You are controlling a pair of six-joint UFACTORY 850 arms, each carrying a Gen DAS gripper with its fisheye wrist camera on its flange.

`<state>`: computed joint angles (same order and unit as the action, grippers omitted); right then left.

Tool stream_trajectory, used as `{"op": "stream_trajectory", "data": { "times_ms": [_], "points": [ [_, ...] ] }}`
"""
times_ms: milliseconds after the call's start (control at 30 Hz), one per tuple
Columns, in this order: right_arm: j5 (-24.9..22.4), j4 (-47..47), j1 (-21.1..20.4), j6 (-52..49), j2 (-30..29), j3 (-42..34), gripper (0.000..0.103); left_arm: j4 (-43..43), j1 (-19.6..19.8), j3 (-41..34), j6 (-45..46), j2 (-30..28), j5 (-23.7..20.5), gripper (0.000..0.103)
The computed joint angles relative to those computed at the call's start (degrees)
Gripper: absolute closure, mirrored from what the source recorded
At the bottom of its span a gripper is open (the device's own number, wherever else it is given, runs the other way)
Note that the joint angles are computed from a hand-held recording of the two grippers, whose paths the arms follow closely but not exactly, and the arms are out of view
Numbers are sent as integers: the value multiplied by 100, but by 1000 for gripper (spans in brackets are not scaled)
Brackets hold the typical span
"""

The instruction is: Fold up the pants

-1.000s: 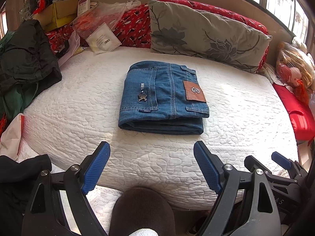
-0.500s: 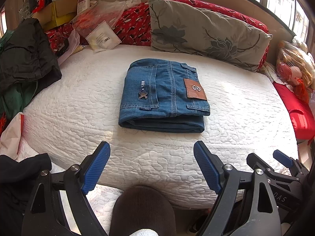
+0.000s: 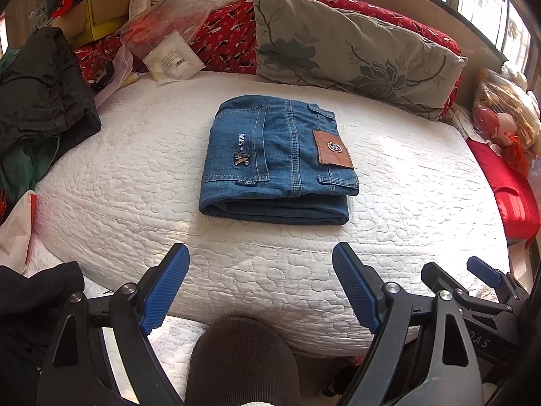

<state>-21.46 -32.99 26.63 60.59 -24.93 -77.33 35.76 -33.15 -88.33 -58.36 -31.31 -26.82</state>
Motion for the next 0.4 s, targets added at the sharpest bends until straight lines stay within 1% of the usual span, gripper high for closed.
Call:
{"op": "stream_trajectory", "data": {
  "times_ms": [67, 133, 200, 300, 400],
  "points": [
    [-3, 33, -7, -26, -7, -7, 0, -332, 55, -6, 236, 0, 104, 16],
    [-12, 48, -12, -45, -14, -14, 0, -438, 84, -9, 271, -1, 155, 16],
    [-23, 63, -17, -61, -19, -22, 0, -382, 84, -27, 218, -8, 136, 16],
    [-32, 74, -23, -53, -29, -34, 0, -81, 48, -29, -31, -4, 89, 16],
    [-49, 52, -27, -39, -41, -55, 0, -95, 47, -86, -26, -42, 9, 16]
  ]
}}
